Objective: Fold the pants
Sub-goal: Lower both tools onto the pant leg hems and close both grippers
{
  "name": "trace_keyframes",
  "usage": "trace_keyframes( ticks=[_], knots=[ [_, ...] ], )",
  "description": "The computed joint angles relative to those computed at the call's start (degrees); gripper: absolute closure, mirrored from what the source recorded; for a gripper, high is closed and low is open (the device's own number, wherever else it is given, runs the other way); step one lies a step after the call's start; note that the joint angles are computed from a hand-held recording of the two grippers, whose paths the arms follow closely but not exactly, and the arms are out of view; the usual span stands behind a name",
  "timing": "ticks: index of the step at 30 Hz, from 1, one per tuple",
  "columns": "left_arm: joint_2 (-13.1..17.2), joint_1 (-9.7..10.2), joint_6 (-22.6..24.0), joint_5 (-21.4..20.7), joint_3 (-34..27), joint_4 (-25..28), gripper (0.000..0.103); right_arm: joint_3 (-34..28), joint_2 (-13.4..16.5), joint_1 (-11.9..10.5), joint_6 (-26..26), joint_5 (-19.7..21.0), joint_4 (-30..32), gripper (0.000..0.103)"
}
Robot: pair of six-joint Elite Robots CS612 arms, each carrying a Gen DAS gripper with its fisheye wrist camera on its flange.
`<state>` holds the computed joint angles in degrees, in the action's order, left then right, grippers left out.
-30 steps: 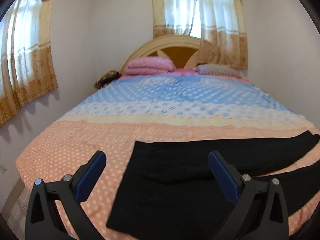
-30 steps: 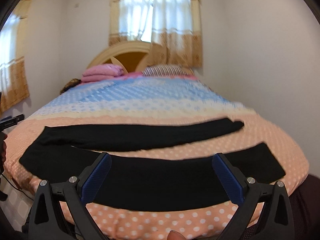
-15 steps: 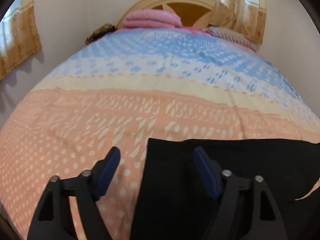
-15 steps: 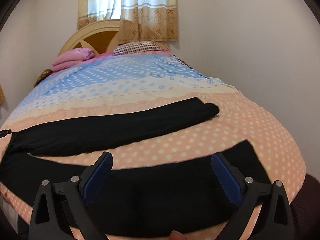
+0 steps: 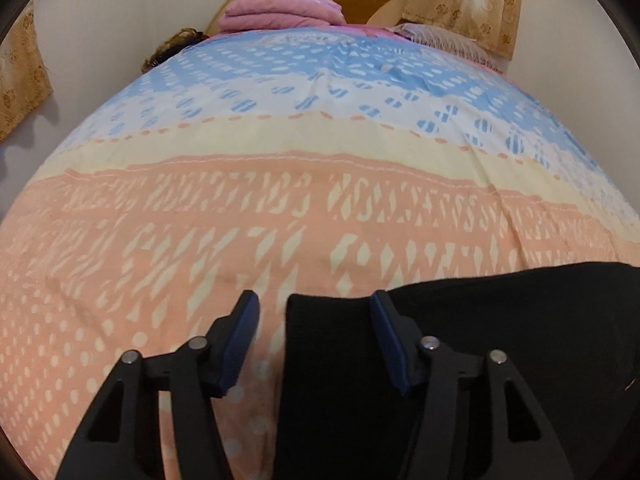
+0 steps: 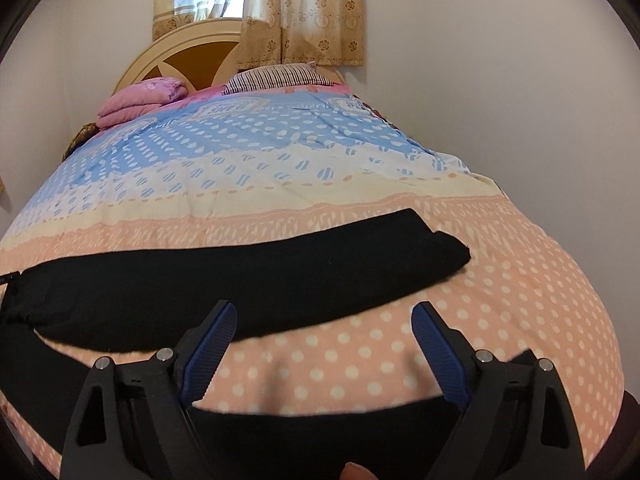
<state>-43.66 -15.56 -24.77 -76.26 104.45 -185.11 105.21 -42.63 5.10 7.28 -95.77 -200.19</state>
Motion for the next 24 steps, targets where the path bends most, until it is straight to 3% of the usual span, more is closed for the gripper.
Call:
trace_keyframes(
  ticks=[1,4,9,11,13,15,20,24],
  knots=[
    [0.0,0.11,0.0,-0.3,0.0,0.0,0.044,-0.4,0.2,-0.1,0.0,0.0,0.4,0.016],
    [0.1,0.42,1.0,-2.5,0.1,-1.2,0.059,-1.1,0.5,-0.5,0.0,0.1,1.4,0.023],
    [0.2,0.23,1.8,-2.0,-0.1,-1.3,0.062,-1.5,0.8,-1.3,1.1,1.6,2.8,0.036],
    [0.3,0.36,1.8,-2.3,-0.4,-1.4,0.067,-1.4,0.7,-1.8,1.1,2.6,3.5,0.047],
    [0.3,0.40,1.5,-2.3,-0.5,-1.5,0.072,-1.5,0.6,-2.1,1.1,2.5,4.3,0.048],
    [0.4,0.81,1.5,-4.4,-0.2,-3.2,0.086,-1.9,0.5,-2.7,1.2,1.7,5.1,0.048],
    [0.4,0.26,2.4,-3.2,0.2,-4.5,0.089,-3.5,0.5,-4.4,2.3,-0.7,7.4,0.048],
    [0.4,0.05,2.4,-3.0,0.1,-4.1,0.089,-5.6,0.9,-6.5,4.5,0.6,10.3,0.048]
  ],
)
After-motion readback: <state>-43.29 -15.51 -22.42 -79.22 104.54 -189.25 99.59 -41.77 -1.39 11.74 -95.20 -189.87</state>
